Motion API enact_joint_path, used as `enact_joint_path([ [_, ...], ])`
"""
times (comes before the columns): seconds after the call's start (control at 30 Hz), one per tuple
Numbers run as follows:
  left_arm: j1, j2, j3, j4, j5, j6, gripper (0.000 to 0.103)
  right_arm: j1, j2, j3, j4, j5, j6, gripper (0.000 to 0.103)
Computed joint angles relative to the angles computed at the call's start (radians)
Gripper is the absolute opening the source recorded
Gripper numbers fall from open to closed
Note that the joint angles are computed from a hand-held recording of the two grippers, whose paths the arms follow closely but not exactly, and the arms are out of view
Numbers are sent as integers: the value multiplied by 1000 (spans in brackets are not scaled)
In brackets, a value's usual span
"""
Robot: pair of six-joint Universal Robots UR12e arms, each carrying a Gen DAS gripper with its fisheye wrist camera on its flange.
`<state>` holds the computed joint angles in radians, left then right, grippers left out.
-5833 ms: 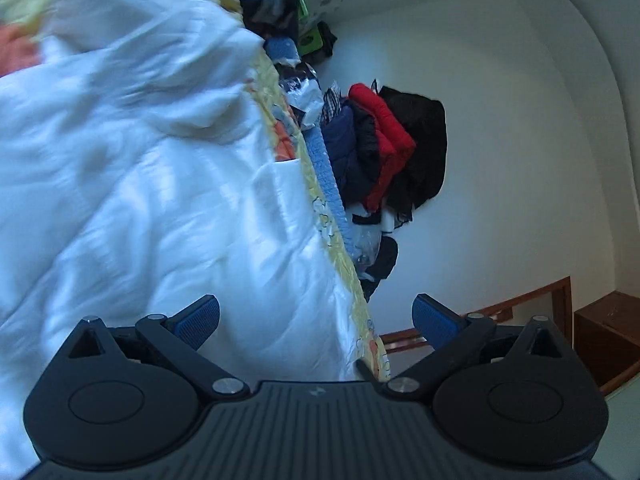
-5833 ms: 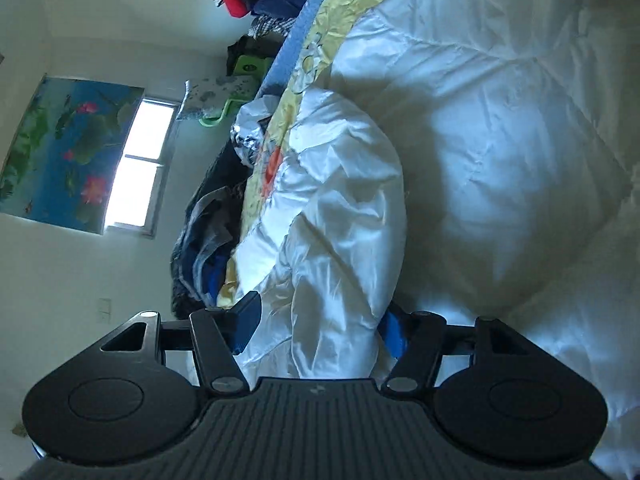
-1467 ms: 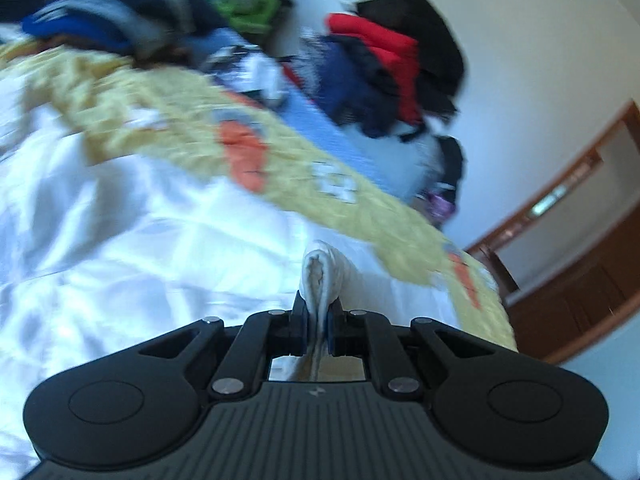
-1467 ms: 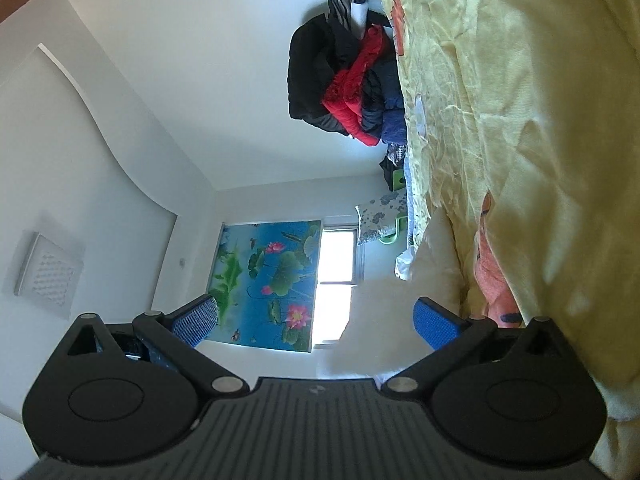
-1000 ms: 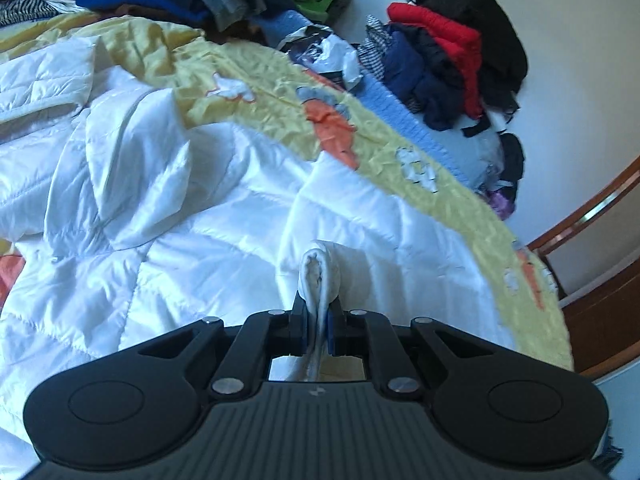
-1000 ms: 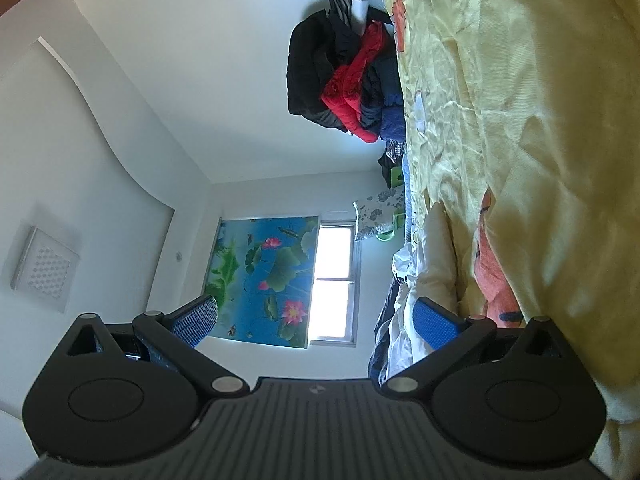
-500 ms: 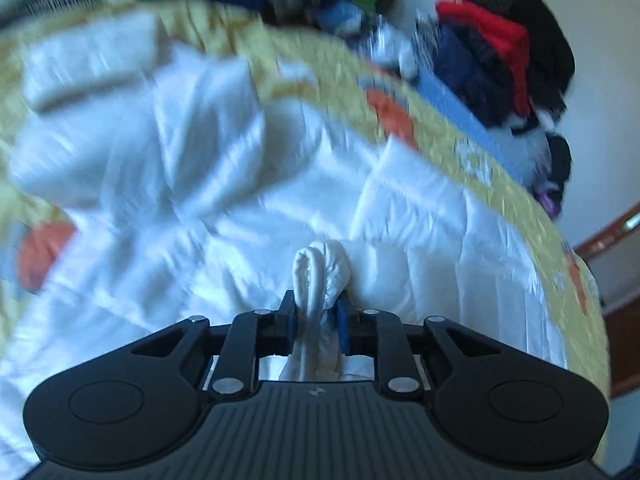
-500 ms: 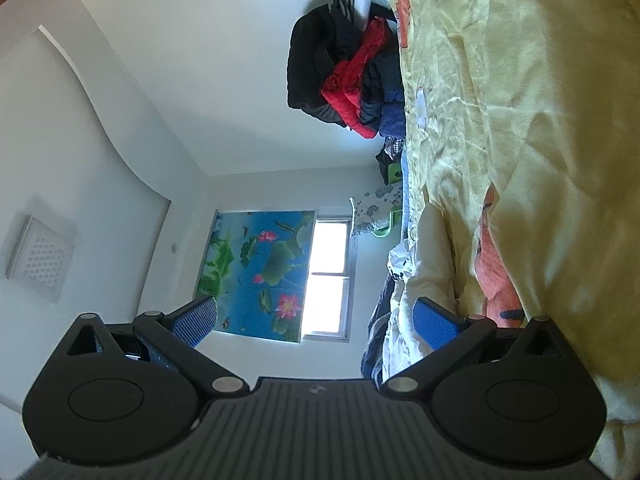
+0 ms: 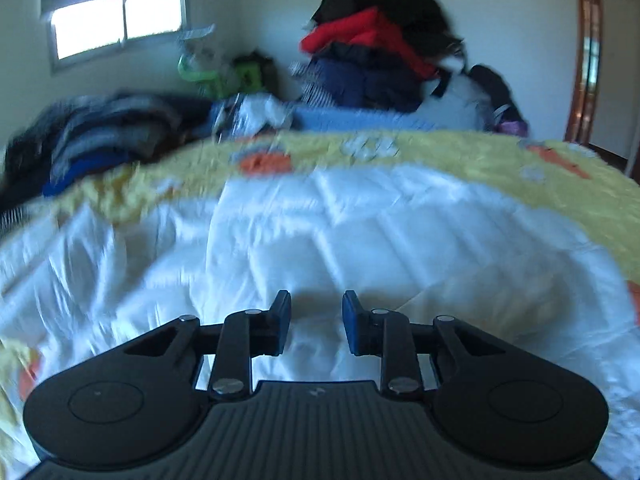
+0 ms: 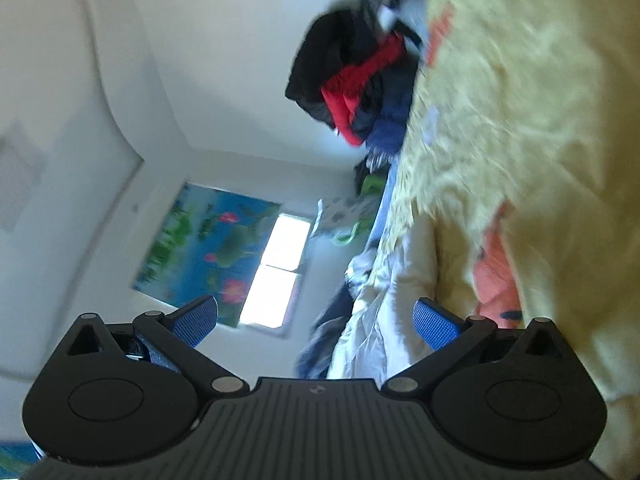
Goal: Fold small clothes
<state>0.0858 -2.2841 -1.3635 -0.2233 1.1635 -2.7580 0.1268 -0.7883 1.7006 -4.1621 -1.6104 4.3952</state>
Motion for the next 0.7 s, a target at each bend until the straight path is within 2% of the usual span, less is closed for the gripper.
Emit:
enact_joint_path([
  [0.03, 0, -8, 14, -34, 14, 1, 27, 6, -22, 0, 61, 7, -36, 103],
  [0.13, 8, -19, 37, -98, 39, -3, 27, 7, -75, -57, 366, 126, -230, 103],
  [0.17, 11, -21, 45, -122, 33, -7, 27, 4, -77, -92, 471, 173, -312, 103],
  [0.27, 20, -26, 59, -165, 7, -8, 27, 23, -62, -226, 785, 204, -548, 102],
  [0.3, 21, -28, 56, -156, 2, 1, 28, 35, -59, -268, 890, 193, -601, 102],
  [0.37, 22, -29, 43, -119, -6, 7, 29, 63, -49, -344, 1099, 114, -763, 102],
  [0.4, 23, -30, 39, -106, -10, 17, 29, 81, -38, -383, 1204, 43, -824, 102],
  [0.43, 26, -29, 36, -102, -21, 21, 29, 93, -27, -413, 1273, -7, -842, 102],
  [0.5, 35, -31, 39, -114, -53, 29, 29, 99, -10, -420, 1298, -35, -886, 102],
  [0.6, 47, -42, 60, -152, -100, 35, 29, 106, -18, -388, 1247, -51, -919, 102],
  [0.67, 50, -39, 72, -191, -105, 28, 30, 100, -32, -369, 1206, -38, -843, 98],
  [0.7, 53, -33, 79, -219, -106, 11, 30, 93, -39, -354, 1144, -27, -788, 97],
])
